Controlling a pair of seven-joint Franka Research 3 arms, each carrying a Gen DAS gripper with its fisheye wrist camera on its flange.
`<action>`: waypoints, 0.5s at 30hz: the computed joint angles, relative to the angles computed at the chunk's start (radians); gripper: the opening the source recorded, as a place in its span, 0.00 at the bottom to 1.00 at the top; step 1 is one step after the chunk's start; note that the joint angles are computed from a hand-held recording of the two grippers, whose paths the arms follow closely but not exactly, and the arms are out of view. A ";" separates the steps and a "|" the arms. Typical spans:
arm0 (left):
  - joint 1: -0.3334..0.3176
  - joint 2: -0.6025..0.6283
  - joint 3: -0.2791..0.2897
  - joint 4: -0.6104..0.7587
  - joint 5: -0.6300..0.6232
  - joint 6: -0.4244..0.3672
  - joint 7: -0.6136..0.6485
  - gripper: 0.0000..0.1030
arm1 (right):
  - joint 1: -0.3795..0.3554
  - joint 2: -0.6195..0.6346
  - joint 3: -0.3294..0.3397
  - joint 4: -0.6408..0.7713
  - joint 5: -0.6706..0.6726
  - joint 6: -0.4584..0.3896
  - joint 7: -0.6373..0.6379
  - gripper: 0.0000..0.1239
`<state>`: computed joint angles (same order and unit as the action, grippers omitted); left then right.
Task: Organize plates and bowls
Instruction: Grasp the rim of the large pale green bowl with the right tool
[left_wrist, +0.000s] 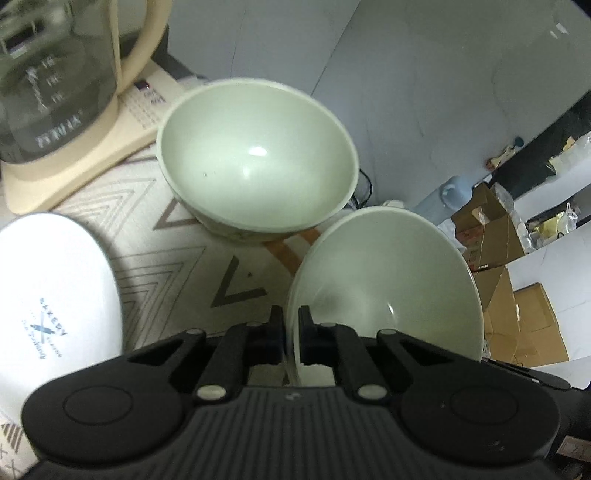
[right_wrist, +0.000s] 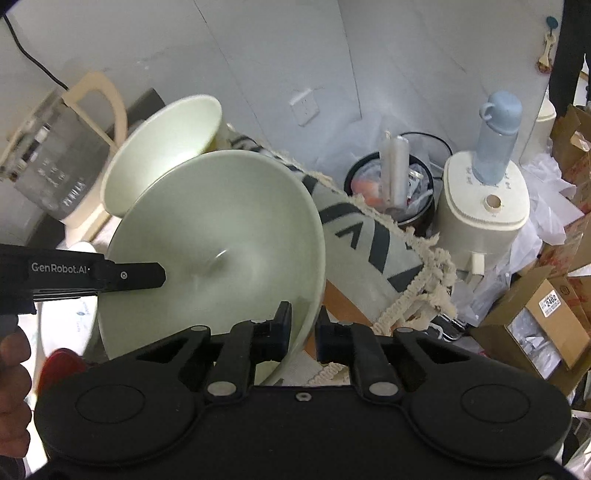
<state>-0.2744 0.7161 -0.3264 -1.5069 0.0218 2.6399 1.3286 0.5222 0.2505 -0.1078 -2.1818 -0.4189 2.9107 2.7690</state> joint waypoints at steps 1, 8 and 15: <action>-0.001 -0.020 0.003 -0.024 -0.001 0.017 -0.012 0.06 | 0.004 -0.010 -0.004 -0.005 -0.012 0.003 0.002 0.11; -0.014 -0.174 0.032 -0.209 0.035 0.148 -0.134 0.06 | -0.009 -0.075 0.014 -0.018 -0.107 0.008 0.004 0.11; -0.037 -0.317 0.073 -0.386 0.105 0.257 -0.283 0.06 | -0.047 -0.129 0.060 -0.041 -0.205 0.036 0.010 0.11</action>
<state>-0.3112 0.3990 -0.2531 -1.8928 0.1266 2.8969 1.0458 0.4747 0.1216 -0.0482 -2.2229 -0.6235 2.9466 2.7785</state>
